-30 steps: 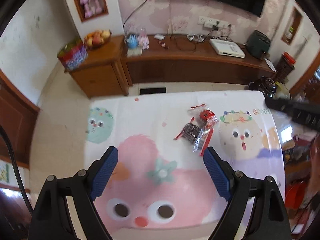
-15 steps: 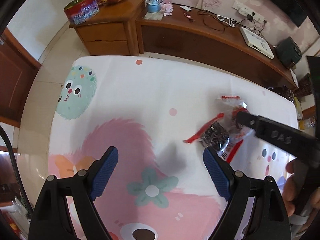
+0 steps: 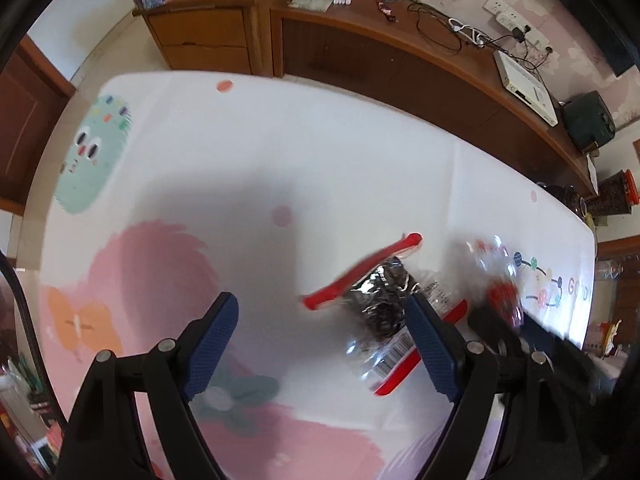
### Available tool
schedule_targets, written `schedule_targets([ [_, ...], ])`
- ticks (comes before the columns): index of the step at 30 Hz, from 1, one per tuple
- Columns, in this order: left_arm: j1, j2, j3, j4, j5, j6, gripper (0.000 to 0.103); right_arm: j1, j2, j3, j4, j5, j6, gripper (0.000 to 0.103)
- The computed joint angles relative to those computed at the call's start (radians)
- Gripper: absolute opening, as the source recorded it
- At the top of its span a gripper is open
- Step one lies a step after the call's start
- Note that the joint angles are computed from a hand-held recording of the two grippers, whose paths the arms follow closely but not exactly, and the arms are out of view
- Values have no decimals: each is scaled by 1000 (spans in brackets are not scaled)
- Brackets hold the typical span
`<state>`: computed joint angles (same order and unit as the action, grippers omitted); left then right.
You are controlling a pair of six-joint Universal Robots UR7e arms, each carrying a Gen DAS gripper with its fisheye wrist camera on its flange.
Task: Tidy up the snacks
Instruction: 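Grasp the chocolate-wafer bag with the left tool while the right tool grasps the red-labelled bread bag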
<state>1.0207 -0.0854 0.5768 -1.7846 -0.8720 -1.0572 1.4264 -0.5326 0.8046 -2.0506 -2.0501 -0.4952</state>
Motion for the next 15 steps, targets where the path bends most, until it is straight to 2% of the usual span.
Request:
schedule_targets([
  [5, 4, 81, -130, 36, -27, -62, 84, -29, -78, 99, -29, 37, -16, 49],
  [9, 6, 96, -137, -10, -49, -124, 84, -40, -111, 145, -48, 49, -33, 49],
  [14, -2, 145, -205, 10, 10, -179, 84, -46, -123, 159, -51, 67, -40, 50],
  [15, -7, 141, -189, 8, 20, -184, 83, -47, -123, 158, -50, 68, -40, 50],
])
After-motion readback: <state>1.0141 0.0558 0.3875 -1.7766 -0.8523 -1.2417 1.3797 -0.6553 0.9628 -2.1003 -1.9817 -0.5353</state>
